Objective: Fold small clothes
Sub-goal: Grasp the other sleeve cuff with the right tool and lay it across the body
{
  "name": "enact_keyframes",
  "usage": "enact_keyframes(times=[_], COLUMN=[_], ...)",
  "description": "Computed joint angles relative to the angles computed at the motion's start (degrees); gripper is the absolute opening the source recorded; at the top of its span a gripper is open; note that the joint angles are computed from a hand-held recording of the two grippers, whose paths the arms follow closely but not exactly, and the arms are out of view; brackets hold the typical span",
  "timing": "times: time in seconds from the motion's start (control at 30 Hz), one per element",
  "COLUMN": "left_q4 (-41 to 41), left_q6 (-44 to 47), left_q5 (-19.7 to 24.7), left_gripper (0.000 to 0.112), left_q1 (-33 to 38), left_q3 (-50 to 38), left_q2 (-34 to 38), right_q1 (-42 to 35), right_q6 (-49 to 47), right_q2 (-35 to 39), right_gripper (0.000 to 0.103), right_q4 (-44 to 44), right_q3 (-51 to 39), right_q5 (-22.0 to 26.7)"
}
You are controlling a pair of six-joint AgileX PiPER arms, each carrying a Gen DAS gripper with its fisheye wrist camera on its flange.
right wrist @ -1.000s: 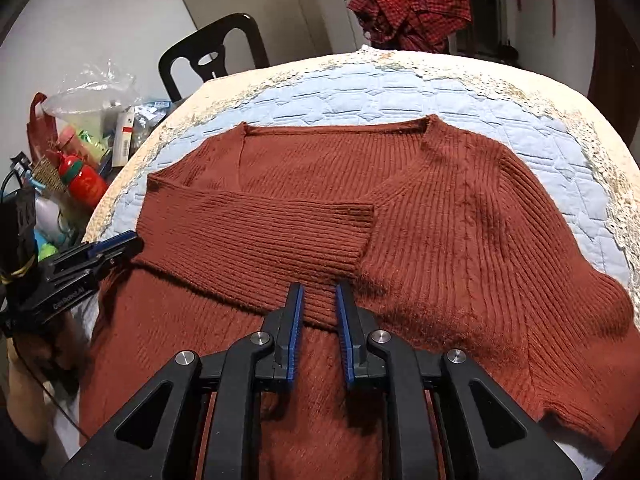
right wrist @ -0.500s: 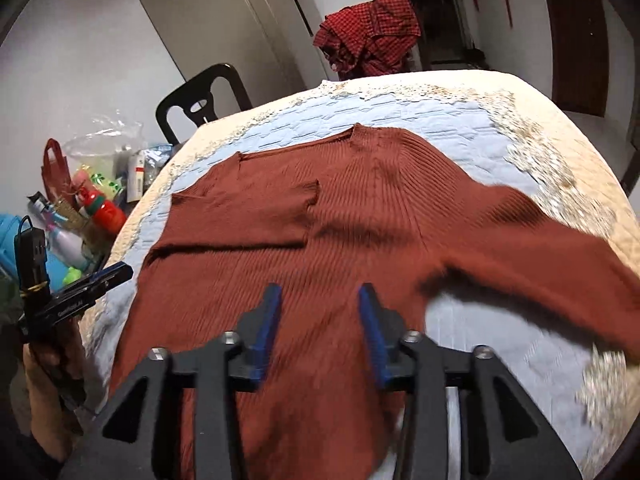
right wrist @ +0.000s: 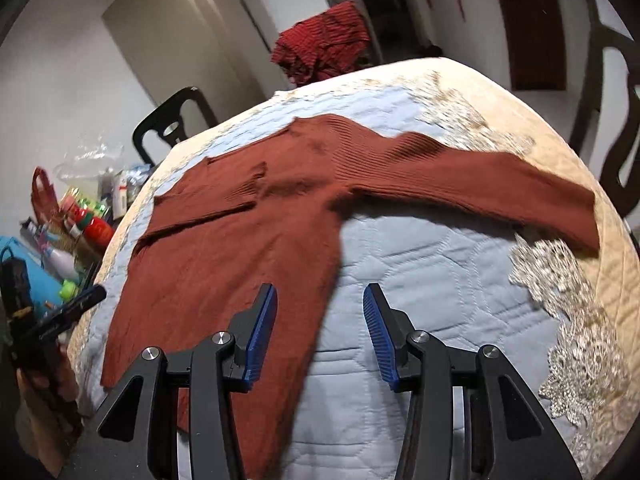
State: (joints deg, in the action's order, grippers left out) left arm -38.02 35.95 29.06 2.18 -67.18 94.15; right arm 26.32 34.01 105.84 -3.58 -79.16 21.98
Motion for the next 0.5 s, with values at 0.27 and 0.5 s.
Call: enact_keyframes(times=[0.27,0.5], left_q4=[2.97,5.35], left_q6=[-3.3,-5.73], left_q5=[-1.2,-1.66], left_gripper=[0.057,0.057], left_q1=[-3.32,-4.29], left_q3=[-2.67,-4.73], left_q2=[2.52,5.17], right_q1=[-4.47,-9.67], right_q6=[6.68,1.3], right_q2=[-0.06,1.68], right_gripper=[0.046,0.046], right_q4=[-0.32,10.18], right_q3=[2.03,2.11], right_q5=[-3.33,-4.44])
